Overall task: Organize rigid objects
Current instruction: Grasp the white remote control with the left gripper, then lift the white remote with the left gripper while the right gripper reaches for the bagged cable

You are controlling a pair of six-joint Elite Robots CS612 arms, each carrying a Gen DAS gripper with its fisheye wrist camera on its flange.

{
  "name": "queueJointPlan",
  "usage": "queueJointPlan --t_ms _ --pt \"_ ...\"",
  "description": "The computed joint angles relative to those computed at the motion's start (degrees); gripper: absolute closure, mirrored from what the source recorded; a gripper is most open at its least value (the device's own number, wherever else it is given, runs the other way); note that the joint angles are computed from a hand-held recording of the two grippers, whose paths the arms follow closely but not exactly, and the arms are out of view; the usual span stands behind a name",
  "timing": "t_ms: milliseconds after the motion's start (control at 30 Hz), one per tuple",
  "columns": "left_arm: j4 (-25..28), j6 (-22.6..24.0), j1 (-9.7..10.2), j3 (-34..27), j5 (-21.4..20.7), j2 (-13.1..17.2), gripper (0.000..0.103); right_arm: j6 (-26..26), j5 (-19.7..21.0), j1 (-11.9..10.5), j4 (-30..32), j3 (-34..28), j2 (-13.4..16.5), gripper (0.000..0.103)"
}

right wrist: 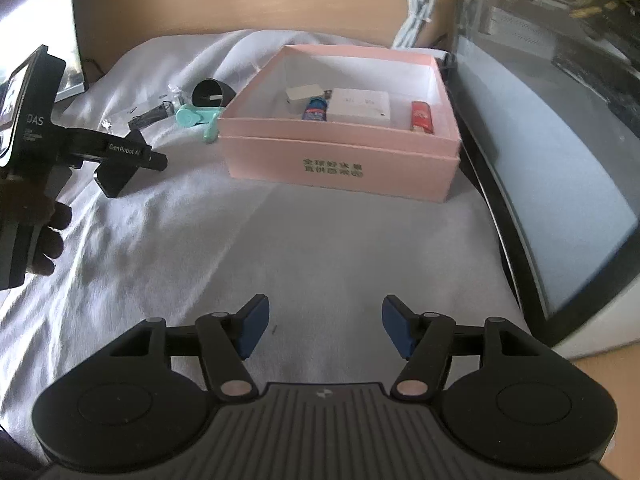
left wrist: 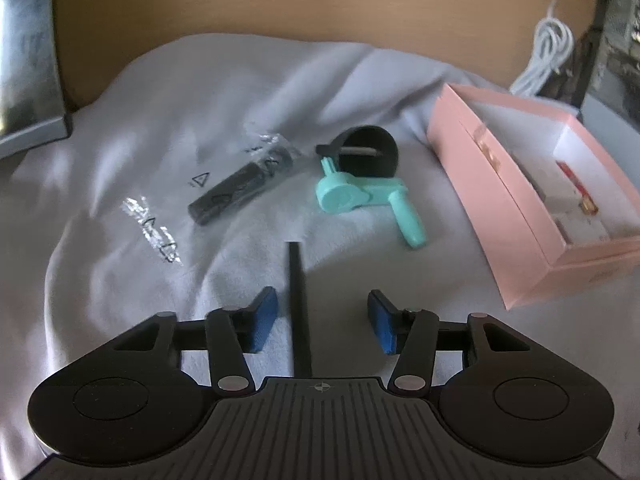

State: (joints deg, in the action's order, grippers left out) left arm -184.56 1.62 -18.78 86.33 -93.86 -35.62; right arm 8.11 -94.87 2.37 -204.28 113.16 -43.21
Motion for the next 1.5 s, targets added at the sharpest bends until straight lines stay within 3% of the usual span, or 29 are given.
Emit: queueJointPlan --t_ms 33,67,400,600,733,900,1067,1167,1233,1300,1333,1367,1400,1500 --pt "-0.2 -0.1 0.02 0.1 0.8 -0.1 0.074 -0.7 0.0 0.1 0.3 -0.5 0.1 0.04" --pt "-0.3 -0.2 0.1 0.3 1.3 -0.1 0.085 -1.5 0.1 0.3 0.5 -1.0 0.1 0.04" --pt "-1.5 -3.3 3.8 2.6 -9.3 -1.1 0.088 -9.2 4.5 2.3 3.0 -9.1 1.0 0.04" --pt "-6.9 -6.2 6.26 7.6 -13.1 -2.8 0.089 -12.6 8.8 3.7 6.6 -15.5 2.5 0.04" --pt "-8.0 -6.6 7.41 11.1 -13.0 -4.5 0.088 -9.7 11.3 4.7 11.0 -22.5 5.0 0.033" --pt "-9.2 -9.9 8.85 13.3 -15.1 -5.1 0.087 1.3 13.3 5.8 23.5 -36.2 10.4 0.031" --pt "-9.2 -9.6 9.24 13.9 -16.0 -5.3 0.086 7.9 6.8 7.4 36.4 -48.9 16.3 0.031" --pt "-9.2 -10.2 9.61 13.7 -17.0 -5.1 0.084 8.8 5.7 7.5 38.8 -51.5 17.7 0.031" --pt "-8.9 -10.7 9.92 13.3 -17.9 -4.8 0.083 8.4 5.7 7.6 37.8 -50.9 17.5 0.039" --pt "-8.5 -10.8 10.15 12.8 -18.7 -4.5 0.083 5.7 7.6 7.3 36.9 -49.1 16.7 0.06" --pt "-8.5 -10.8 10.19 12.8 -18.7 -4.5 0.082 4.1 8.9 7.1 36.1 -47.7 16.0 0.064" --pt "-8.6 -10.7 10.25 13.1 -18.8 -4.6 0.081 2.7 10.0 7.0 35.7 -46.5 15.3 0.078" --pt "-8.8 -10.8 10.34 13.3 -19.2 -4.7 0.081 1.5 11.5 6.7 35.8 -45.2 14.5 0.098" --pt "-8.6 -11.6 10.85 12.8 -20.4 -4.3 0.08 -1.0 14.0 6.3 36.4 -40.1 11.6 0.103"
